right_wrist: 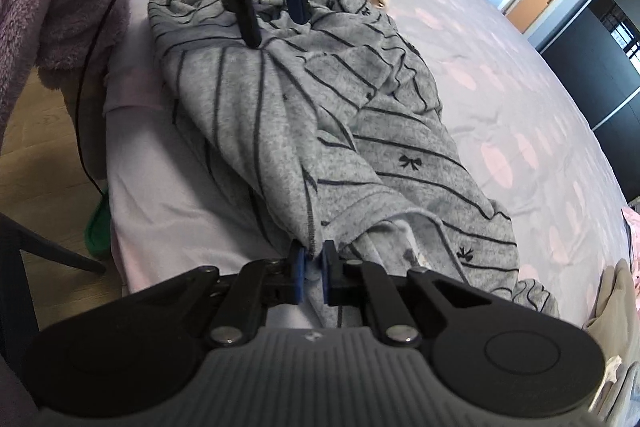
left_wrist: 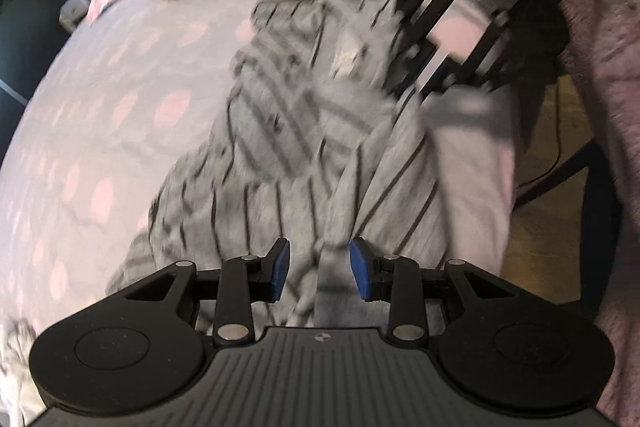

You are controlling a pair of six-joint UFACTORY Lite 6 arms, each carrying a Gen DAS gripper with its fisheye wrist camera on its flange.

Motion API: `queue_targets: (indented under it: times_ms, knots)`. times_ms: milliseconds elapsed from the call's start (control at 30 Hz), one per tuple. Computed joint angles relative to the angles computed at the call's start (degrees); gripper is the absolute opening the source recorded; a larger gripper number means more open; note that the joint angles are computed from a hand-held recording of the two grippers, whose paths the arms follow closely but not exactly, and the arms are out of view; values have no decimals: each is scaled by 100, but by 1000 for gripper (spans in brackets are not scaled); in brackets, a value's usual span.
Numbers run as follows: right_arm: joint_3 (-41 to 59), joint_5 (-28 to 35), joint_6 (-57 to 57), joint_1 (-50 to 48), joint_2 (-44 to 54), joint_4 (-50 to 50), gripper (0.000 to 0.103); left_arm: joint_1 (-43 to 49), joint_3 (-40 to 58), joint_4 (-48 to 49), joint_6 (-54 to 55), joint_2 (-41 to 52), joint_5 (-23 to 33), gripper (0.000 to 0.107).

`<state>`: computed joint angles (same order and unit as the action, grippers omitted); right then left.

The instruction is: Fold clothes

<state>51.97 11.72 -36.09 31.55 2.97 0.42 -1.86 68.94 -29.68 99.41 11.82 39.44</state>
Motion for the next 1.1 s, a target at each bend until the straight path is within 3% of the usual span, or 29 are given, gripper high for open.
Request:
queue_targets:
  times_ms: [100, 267, 333, 367, 467, 533, 733, 900, 1100]
  knots:
    - [6, -13, -92, -61, 4, 118, 9, -124, -20, 63, -160, -97, 185, 31]
    - [-2, -45, -208, -103, 13, 213, 9, -530, -604, 640, -507, -81, -569, 31]
    - [-9, -75, -202, -90, 13, 182, 9, -620, -699, 717, -692, 64, -902, 26]
    - [-12, -97, -195, -83, 13, 163, 9, -647, -688, 725, -777, 144, -976, 18]
    - [-43, -173, -7, -63, -23, -34, 9, -621, -619, 654, -868, 164, -933, 3]
    - [-77, -225, 167, -58, -74, -202, 9, -566, -637, 524, -793, 49, -901, 0]
    - [-237, -331, 152, -62, -400, -129, 9, -141, -543, 237, -838, -705, -65, 0]
    - [-377, -242, -1396, -9, -625, 1231, 9, 20, -468, 464, -1336, -1457, 1154, 0]
    - [-535, -75, -1684, 131, -850, 1278, 9, -267, -1256, 844, -1885, -2008, 1376, 0]
